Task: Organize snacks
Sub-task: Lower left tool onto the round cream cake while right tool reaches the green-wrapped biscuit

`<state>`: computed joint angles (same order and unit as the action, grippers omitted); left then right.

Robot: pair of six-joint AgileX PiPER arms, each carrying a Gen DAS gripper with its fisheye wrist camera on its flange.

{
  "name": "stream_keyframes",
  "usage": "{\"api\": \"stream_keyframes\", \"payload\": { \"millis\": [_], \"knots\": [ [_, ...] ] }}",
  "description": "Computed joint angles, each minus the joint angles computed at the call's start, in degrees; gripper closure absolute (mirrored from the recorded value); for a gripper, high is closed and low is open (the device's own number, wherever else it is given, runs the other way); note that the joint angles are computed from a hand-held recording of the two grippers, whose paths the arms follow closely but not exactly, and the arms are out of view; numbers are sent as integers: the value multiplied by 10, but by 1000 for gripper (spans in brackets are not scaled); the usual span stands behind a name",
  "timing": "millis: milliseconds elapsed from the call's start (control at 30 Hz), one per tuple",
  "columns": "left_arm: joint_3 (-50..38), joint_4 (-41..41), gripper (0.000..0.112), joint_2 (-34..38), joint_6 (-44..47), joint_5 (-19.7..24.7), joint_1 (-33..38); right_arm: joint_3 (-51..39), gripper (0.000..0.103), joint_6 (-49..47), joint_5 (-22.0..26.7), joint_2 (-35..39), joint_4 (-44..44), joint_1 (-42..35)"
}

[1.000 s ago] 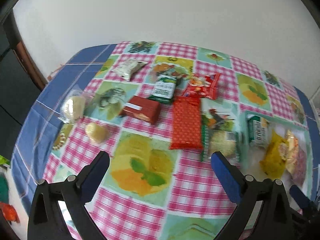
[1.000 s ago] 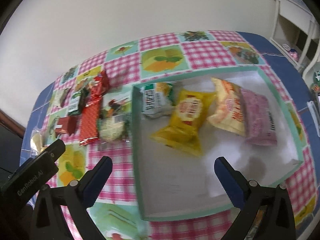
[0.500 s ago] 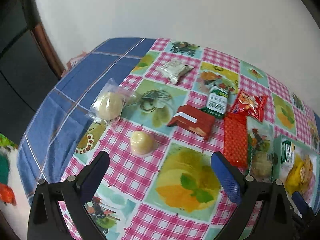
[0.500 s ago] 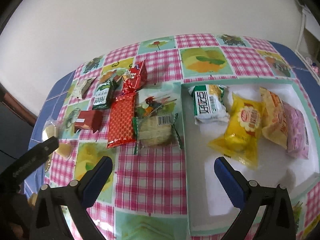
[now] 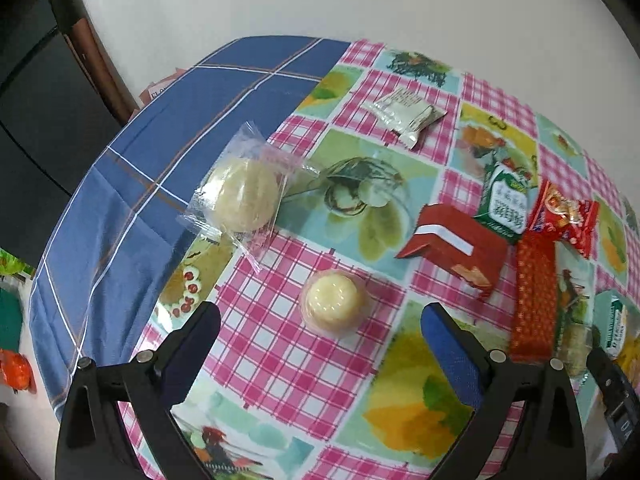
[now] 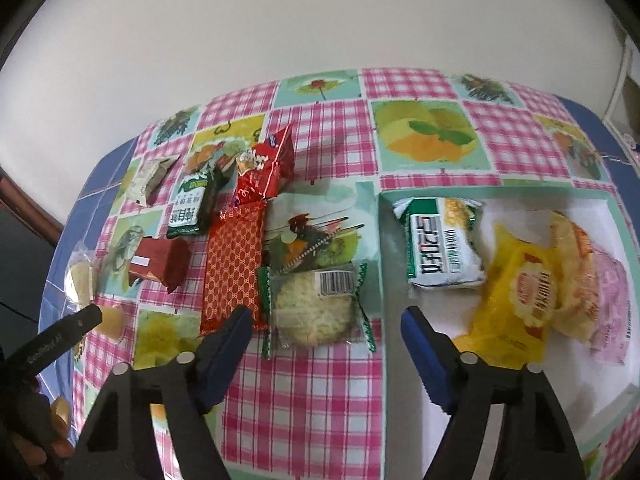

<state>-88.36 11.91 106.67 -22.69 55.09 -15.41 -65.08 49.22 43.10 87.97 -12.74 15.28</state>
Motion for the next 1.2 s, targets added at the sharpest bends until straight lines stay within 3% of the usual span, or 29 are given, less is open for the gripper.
{"api": "stream_keyframes", "payload": {
  "millis": [200,333,833,1133,1200],
  "knots": [
    [-19,-53,25,35,34,0,31,-41,36,3,29,35,-30,9],
    [-29,-72,34,52,42,3,45,-55,39,-23,22,38,-9,2],
    [-40,-98,36,80,63,-4,77,-69,39,-53,23,86,9,0],
    [-48,-82,46,82,57,-1,63,-69,40,-74,26,97,42,5],
    [-49,-85,56,82,64,-3,61,-67,39,-75,23,97,45,4]
  ]
}}
